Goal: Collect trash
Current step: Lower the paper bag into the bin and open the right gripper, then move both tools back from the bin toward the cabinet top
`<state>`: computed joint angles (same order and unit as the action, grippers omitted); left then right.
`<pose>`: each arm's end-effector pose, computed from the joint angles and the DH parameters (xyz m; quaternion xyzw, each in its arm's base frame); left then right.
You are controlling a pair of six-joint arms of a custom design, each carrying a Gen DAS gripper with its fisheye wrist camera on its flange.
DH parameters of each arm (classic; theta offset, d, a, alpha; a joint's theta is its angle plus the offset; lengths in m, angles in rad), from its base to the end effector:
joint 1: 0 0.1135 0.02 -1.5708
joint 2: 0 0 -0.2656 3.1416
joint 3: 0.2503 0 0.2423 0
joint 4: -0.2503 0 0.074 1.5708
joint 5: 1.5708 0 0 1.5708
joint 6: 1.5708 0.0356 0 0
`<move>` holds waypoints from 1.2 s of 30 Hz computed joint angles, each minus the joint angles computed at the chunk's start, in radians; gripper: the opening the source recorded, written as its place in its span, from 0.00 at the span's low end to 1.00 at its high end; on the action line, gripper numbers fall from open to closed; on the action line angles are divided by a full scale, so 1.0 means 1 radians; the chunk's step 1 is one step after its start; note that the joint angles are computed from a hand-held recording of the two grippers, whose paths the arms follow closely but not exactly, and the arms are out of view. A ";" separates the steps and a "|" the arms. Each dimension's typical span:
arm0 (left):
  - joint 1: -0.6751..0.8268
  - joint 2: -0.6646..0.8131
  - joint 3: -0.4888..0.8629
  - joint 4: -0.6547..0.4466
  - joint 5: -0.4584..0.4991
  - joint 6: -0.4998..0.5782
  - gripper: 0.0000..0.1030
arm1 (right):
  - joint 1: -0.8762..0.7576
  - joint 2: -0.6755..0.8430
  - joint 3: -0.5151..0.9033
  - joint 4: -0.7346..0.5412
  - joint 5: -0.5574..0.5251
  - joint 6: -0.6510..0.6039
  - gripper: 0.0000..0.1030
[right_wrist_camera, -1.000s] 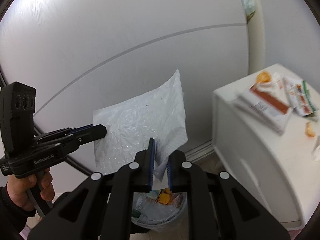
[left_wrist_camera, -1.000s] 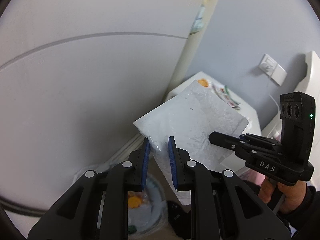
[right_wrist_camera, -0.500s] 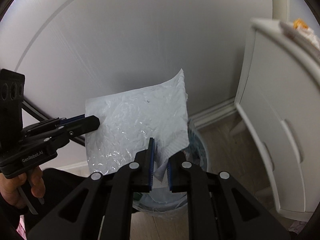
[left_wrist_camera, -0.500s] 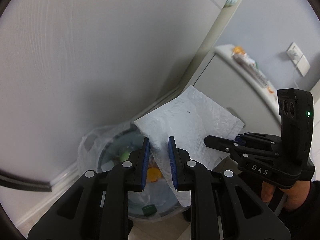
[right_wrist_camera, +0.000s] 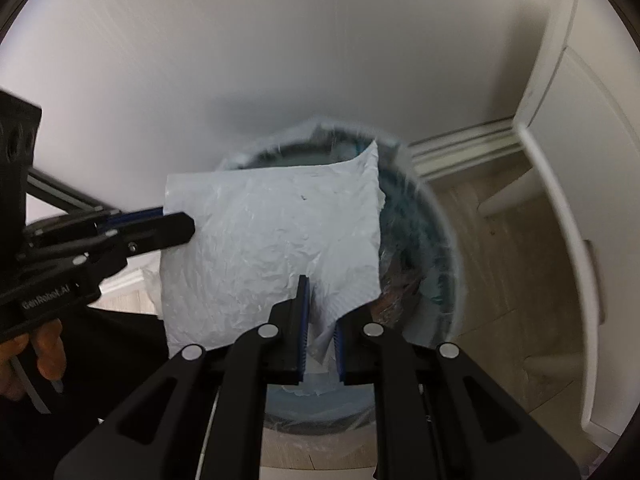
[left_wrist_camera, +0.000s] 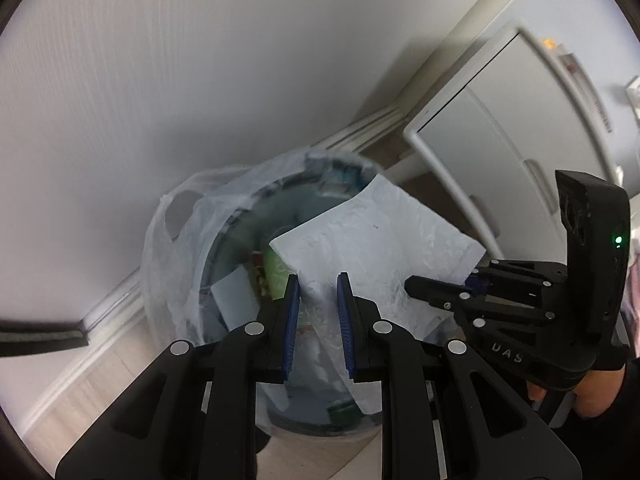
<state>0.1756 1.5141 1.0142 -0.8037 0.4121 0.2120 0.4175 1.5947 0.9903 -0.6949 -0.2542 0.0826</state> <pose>0.2663 0.0328 0.2160 0.0449 0.9695 -0.1739 0.1670 0.2548 0.1228 0.1905 -0.1807 0.9662 0.1549 0.0990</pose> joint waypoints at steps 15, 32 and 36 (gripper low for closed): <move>-0.043 0.161 0.021 0.075 -0.106 -0.002 0.17 | 0.061 0.122 -0.021 0.076 0.008 -0.016 0.13; -0.025 -0.113 -0.053 0.073 -0.094 0.007 0.86 | 0.054 -0.227 -0.109 -0.061 0.121 -0.216 0.92; -0.015 -0.185 -0.057 0.052 -0.080 -0.033 0.94 | 0.062 -0.327 -0.076 -0.141 0.148 -0.233 0.93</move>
